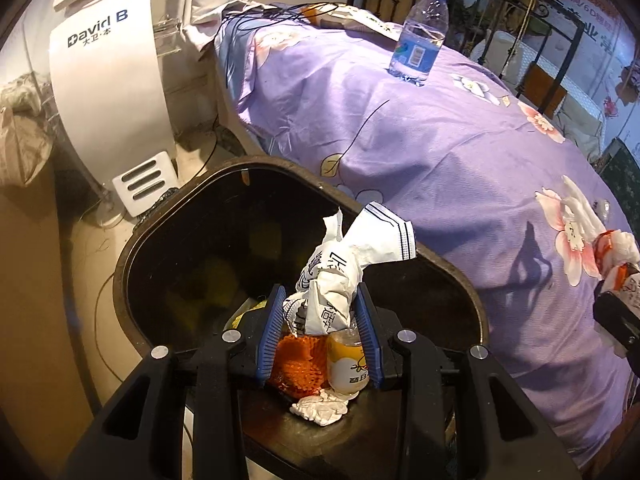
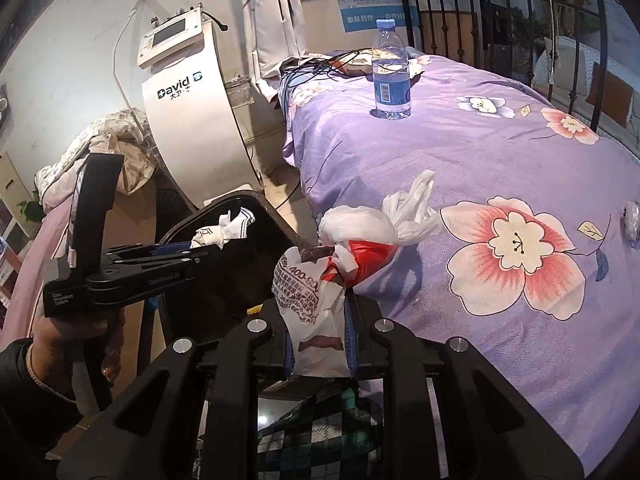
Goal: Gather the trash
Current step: 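Carry the wrapper over the black bin and release it with the left gripper, then lower the white plastic bag into the black bin and open the right gripper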
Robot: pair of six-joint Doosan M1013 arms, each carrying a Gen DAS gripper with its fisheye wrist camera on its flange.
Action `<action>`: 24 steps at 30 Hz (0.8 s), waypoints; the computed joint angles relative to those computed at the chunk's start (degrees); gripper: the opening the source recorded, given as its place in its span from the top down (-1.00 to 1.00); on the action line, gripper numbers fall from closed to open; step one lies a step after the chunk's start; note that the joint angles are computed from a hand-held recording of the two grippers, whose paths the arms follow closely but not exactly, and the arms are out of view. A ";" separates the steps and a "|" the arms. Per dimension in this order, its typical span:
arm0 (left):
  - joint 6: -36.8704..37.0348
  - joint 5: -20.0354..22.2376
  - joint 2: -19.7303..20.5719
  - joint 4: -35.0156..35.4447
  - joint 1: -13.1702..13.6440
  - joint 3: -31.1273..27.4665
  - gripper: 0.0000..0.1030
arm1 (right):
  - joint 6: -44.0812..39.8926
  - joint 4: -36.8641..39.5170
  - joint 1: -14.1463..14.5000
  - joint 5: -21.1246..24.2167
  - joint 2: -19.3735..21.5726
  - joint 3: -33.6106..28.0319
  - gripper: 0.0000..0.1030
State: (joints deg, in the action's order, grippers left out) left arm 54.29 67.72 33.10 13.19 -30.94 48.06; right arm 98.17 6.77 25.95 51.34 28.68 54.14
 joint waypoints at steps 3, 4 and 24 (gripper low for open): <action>-0.35 2.16 0.89 -1.88 0.56 -0.84 0.26 | -0.32 0.59 -0.13 0.17 0.15 -0.18 0.62; -0.47 2.54 1.11 -2.66 0.70 -1.02 0.20 | -0.39 0.68 -0.15 0.24 0.25 -0.30 0.62; -7.64 -4.31 -0.88 2.47 0.13 2.32 -0.86 | -1.51 4.37 -0.87 1.17 0.82 -0.35 0.62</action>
